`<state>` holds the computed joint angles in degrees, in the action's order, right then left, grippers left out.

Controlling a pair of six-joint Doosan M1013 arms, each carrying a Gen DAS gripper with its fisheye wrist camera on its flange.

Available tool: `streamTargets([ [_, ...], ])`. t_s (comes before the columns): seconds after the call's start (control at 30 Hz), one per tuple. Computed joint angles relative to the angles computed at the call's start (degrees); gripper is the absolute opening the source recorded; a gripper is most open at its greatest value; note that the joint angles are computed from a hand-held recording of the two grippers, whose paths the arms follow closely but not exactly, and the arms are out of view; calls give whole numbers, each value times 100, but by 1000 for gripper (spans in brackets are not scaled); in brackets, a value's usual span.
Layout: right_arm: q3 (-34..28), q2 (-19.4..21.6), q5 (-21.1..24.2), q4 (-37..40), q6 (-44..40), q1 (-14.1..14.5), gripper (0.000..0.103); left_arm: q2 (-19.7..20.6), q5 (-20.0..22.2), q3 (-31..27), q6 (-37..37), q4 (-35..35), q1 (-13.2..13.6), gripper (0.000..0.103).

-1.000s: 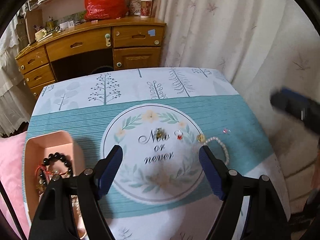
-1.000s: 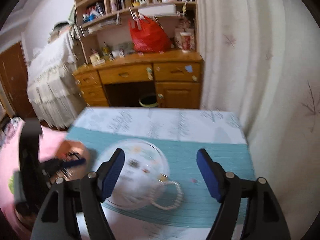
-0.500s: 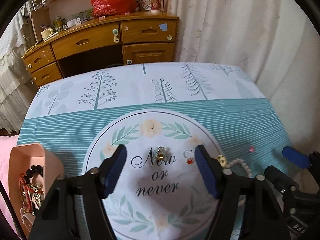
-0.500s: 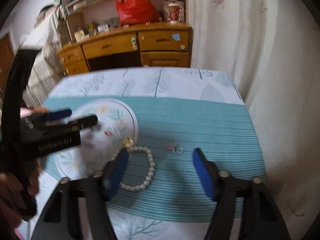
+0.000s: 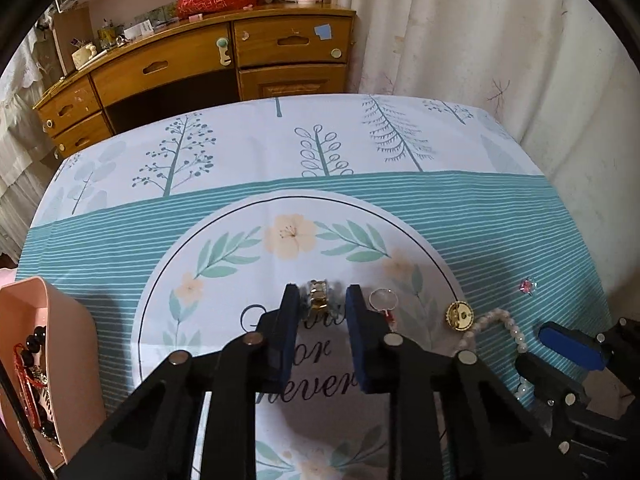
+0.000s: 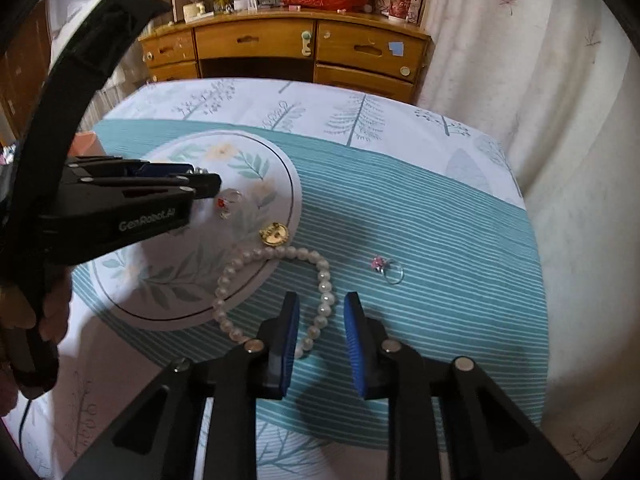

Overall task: Organize jewelry
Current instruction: 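Grasp the gold bee brooch with the left tool while the right tool grasps the pearl bracelet, then carry the brooch and pearl bracelet into the pink tray and open both tools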

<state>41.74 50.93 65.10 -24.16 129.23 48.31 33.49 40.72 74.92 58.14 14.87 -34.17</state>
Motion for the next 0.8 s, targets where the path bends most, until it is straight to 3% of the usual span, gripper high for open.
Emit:
streamTargets([
  [0.1, 22, 0, -30, 177, -24, -38, 23, 9, -11, 2, 24, 78, -20, 18],
  [0.2, 47, 1, -60, 358, -85, -78, 12, 6, -32, 17, -20, 131, -27, 18],
  [0.3, 47, -8, -100, 440, -81, -91, 8, 6, -34, 17, -9, 122, -29, 18],
  [0.8, 330, -215, -640, 631, 204, -135, 7, -155, 283, -67, -74, 414, -19, 18],
])
